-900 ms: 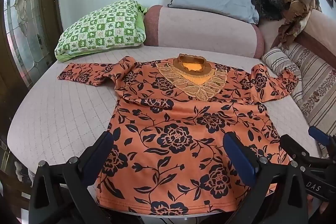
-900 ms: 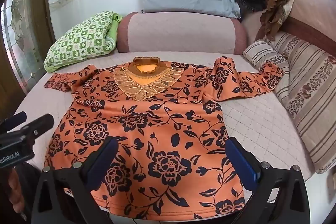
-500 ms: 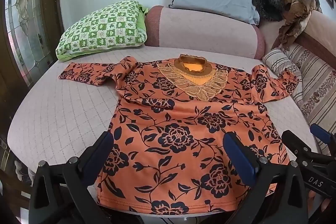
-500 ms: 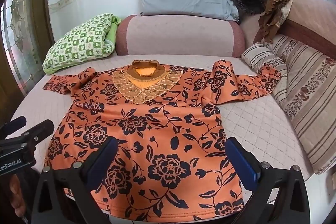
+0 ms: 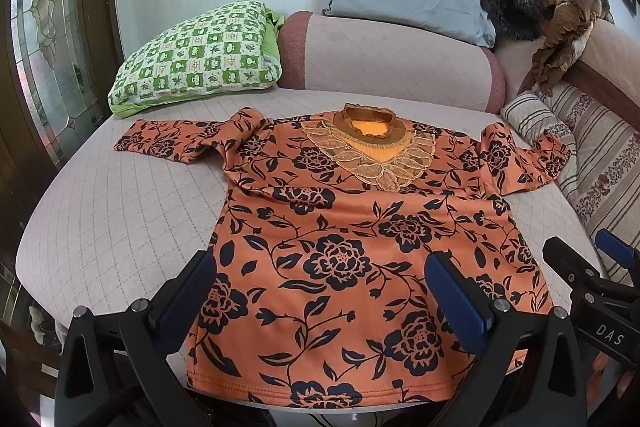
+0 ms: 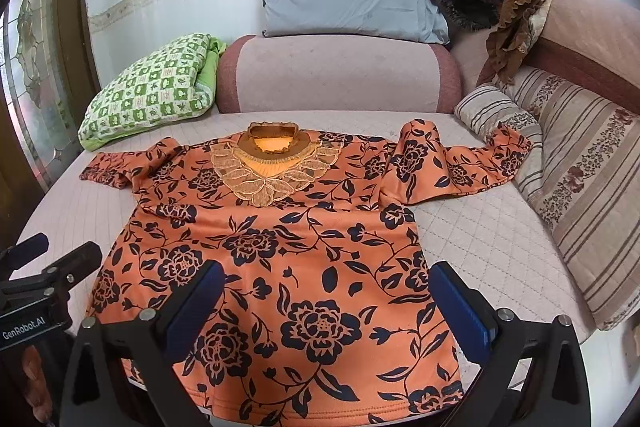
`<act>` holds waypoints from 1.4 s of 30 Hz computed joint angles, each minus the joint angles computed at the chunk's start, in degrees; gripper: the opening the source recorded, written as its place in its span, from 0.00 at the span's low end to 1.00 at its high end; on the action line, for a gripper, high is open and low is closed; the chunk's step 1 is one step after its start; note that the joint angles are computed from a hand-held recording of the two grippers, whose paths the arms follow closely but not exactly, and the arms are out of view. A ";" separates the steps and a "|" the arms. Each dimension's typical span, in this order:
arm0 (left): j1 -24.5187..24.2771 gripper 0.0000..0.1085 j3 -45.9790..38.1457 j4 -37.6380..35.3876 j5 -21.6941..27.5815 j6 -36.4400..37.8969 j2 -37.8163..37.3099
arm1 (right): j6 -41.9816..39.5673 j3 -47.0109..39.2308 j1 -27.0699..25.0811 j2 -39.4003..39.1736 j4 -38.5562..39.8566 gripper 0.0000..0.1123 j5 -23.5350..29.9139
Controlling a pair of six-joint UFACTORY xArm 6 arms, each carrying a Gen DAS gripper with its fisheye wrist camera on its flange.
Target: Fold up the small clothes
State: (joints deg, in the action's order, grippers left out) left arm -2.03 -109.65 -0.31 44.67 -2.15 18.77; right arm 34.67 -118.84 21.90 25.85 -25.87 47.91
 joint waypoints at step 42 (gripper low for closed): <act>0.21 0.95 -0.43 0.17 0.21 -0.21 0.32 | -1.64 -2.78 0.26 1.77 0.84 0.92 0.64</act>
State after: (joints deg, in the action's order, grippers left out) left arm -1.83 -110.08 -0.14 44.88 -2.36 19.09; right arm 33.03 -121.62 22.17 27.62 -25.02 48.55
